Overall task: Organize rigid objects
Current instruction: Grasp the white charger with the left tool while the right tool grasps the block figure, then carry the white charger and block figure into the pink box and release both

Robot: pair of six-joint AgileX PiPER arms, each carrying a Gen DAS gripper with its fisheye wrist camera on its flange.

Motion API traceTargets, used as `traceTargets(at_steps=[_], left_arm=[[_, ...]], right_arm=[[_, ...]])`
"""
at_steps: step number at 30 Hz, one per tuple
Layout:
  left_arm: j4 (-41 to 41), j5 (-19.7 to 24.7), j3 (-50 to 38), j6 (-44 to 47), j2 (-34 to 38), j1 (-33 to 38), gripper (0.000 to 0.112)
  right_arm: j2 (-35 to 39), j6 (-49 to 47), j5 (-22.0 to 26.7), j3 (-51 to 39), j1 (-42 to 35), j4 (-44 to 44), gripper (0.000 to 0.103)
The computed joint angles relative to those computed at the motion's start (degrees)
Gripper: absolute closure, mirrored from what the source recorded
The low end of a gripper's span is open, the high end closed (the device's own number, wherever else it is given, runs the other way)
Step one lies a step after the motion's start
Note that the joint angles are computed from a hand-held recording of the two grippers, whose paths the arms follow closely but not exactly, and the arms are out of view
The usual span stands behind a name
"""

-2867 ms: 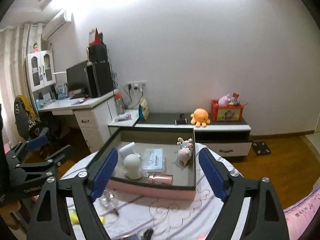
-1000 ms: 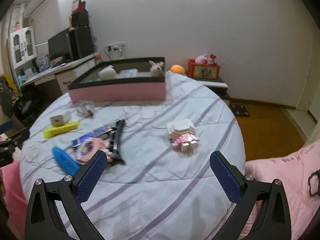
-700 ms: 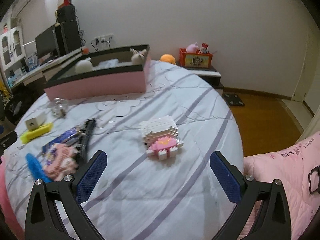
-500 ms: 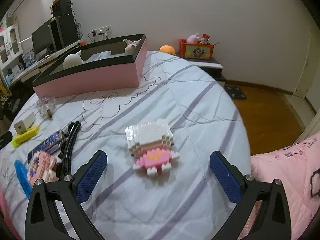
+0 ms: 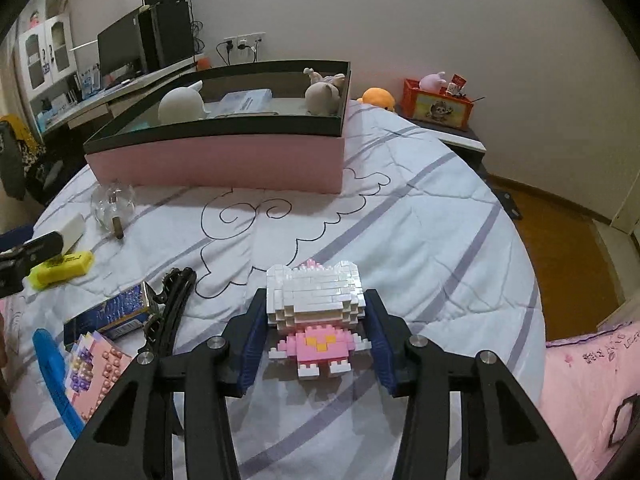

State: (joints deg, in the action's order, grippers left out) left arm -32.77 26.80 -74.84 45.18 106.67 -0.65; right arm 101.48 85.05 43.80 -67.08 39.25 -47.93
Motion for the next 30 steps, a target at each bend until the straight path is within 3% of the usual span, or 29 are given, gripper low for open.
traceTargets(at_steps=[3, 5, 11, 19, 26, 30], left_arm=[[4.72, 0.67, -2.1, -5.23, 1.98, -0.87, 0.01], [5.08, 1.44, -2.82, -5.9, 3.0, -0.95, 0.021], [2.74, 1.83, -2.49, -2.0, 2.63, -0.95, 0.069], [-5.54, -0.44, 2.8, 8.87, -1.79, 0.06, 0.072], [-21.3, 3.28, 7.54, 23.38, -7.44, 2.87, 0.072], [-21.84, 3.31, 9.57, 26.3, -9.12, 2.39, 0.072]], right_arm=[[-0.67, 0.78, -1.44, 1.12, -0.47, 0.04, 0.056], [-0.1, -0.08, -0.73, 0.29, -0.45, 0.45, 0.056], [0.36, -0.72, -0.57, -0.45, -0.67, 0.95, 0.056], [-0.65, 2.8, -0.75, 1.2, 0.19, -2.0, 0.056], [-4.31, 15.26, 1.39, 5.24, 3.93, -11.1, 0.056], [-5.26, 16.28, 0.78, 4.92, 5.57, -12.02, 0.056]])
